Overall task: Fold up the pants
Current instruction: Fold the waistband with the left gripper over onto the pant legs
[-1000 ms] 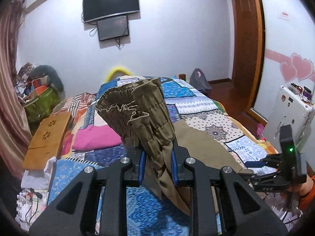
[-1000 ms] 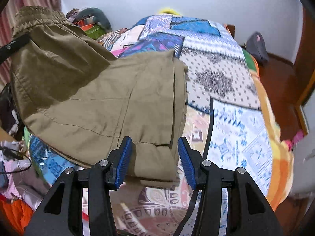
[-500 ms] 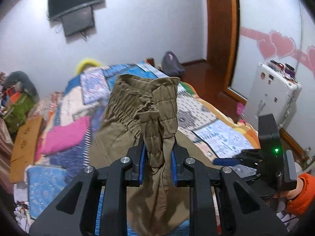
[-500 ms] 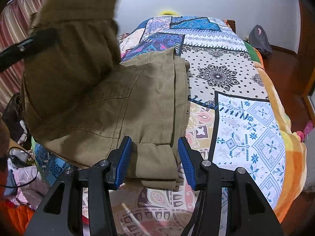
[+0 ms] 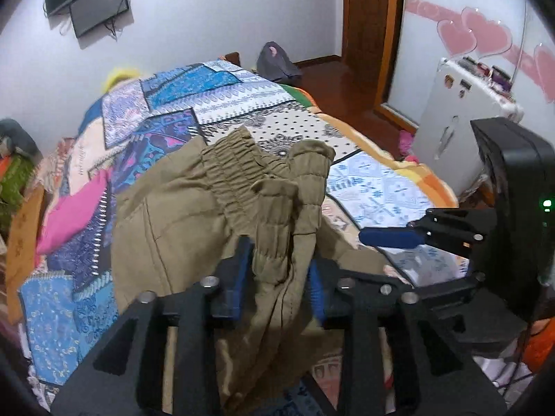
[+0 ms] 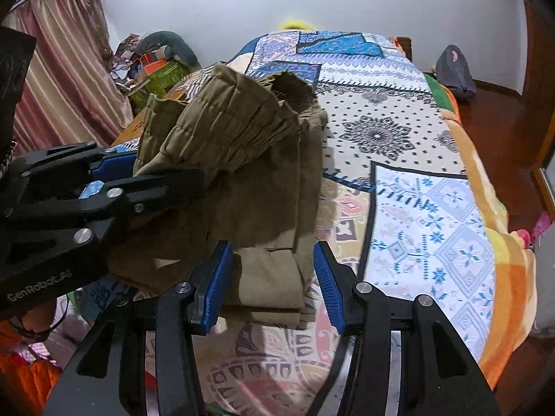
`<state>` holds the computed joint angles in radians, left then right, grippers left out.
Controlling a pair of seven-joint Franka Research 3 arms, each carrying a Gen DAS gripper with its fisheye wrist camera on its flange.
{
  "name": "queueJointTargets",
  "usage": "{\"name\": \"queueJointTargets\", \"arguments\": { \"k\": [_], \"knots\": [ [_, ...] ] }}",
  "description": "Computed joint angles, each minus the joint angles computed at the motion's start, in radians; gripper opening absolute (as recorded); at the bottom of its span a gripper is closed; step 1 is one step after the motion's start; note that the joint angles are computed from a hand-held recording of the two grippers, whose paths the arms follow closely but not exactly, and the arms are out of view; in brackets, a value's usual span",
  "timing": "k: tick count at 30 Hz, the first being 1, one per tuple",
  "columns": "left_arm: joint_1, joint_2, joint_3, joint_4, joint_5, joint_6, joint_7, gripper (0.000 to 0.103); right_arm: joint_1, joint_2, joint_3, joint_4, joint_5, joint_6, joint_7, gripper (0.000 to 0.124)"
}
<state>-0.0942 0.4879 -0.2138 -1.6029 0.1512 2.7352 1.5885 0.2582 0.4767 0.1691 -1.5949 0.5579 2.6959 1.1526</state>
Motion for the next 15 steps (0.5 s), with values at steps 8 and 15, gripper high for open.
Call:
{"name": "queueJointTargets", "arguments": {
  "k": [8,15],
  "knots": [
    [0.074,-0.071,-0.064,-0.079,-0.117,0.074,0.070,0.059,0.010,-0.063,-0.030,-0.066,-0.040,0.085,0.048,0.045],
    [0.070,-0.075,0.012,-0.068,-0.080,0.025,0.024,0.059,-0.014,-0.084,0.023,-0.058,0.024,0.147,-0.026,0.045]
  ]
}}
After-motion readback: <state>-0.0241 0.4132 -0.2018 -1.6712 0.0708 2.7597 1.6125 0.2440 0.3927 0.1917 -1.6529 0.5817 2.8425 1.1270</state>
